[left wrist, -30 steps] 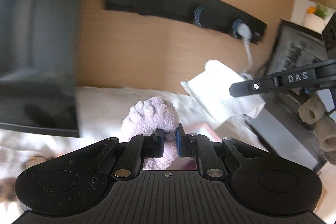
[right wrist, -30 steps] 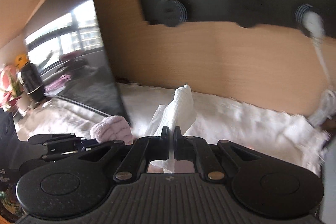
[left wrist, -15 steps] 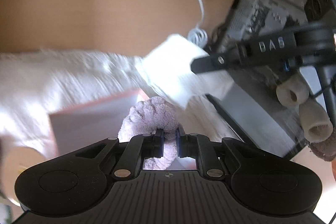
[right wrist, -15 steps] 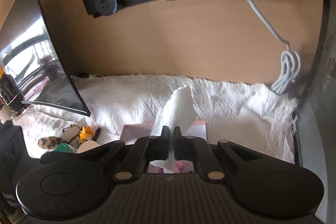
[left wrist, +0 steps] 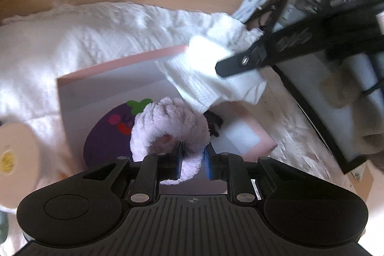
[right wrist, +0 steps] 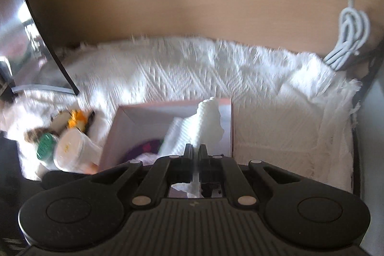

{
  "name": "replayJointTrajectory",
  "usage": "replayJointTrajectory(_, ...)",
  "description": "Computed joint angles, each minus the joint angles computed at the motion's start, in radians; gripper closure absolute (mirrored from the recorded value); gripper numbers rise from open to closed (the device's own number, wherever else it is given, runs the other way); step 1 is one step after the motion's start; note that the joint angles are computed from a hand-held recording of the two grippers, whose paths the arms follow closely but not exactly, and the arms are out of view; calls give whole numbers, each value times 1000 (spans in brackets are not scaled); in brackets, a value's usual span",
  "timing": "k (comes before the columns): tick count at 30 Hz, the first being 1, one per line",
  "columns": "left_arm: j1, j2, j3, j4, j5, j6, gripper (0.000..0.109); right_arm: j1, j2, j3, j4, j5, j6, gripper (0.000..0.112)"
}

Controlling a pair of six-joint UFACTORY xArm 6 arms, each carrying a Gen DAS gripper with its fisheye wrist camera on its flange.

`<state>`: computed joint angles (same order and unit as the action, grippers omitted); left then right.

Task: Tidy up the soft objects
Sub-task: 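Lower both items into the pink box and open both tools, then move both tools back toward the jars and remaining items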

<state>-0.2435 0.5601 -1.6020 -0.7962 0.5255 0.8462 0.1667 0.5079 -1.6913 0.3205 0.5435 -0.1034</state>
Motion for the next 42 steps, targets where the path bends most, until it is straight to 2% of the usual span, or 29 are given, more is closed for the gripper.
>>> replayJointTrajectory(2, 9, -38, 44, -67, -3, 58, 88, 2, 46, -51, -55, 24, 32, 108)
replayJointTrajectory(5, 12, -73, 83, -122, -11, 109, 88, 2, 112, -130, -29, 79, 21, 108)
replayJointTrajectory(8, 11, -69, 70, -85, -10, 76, 88, 13, 172, -201, -56, 132, 32, 108)
replayJointTrajectory(14, 21, -52, 41, -34, 56, 38, 88, 36, 223, -271, -129, 210, 56, 107)
replayJointTrajectory(16, 19, -49, 39, -36, 64, 35, 88, 32, 199, -248, -100, 202, 42, 107)
replayJointTrajectory(20, 10, -20, 9, -27, 82, 8, 88, 22, 127, -175, -71, 150, 28, 91)
replayJointTrajectory(22, 8, -24, 16, -33, 91, 10, 88, 19, 85, -126, -52, 97, 16, 89)
replayJointTrajectory(25, -4, -53, 60, -37, 36, 33, 88, 23, 43, -78, 0, 58, -23, 89)
replayJointTrajectory(29, -10, -97, 119, -49, -65, 57, 88, 27, 49, -88, 72, 122, -73, 89)
replayJointTrajectory(33, 6, -149, 173, -111, -92, 106, 88, 33, 109, -139, -46, 161, 36, 89)
replayJointTrajectory(39, 19, -209, 241, -200, -127, 197, 88, 38, 163, -195, -118, 211, 100, 89)
replayJointTrajectory(42, 14, -240, 282, -269, -172, 292, 88, 44, 153, -188, -144, 207, 130, 89)
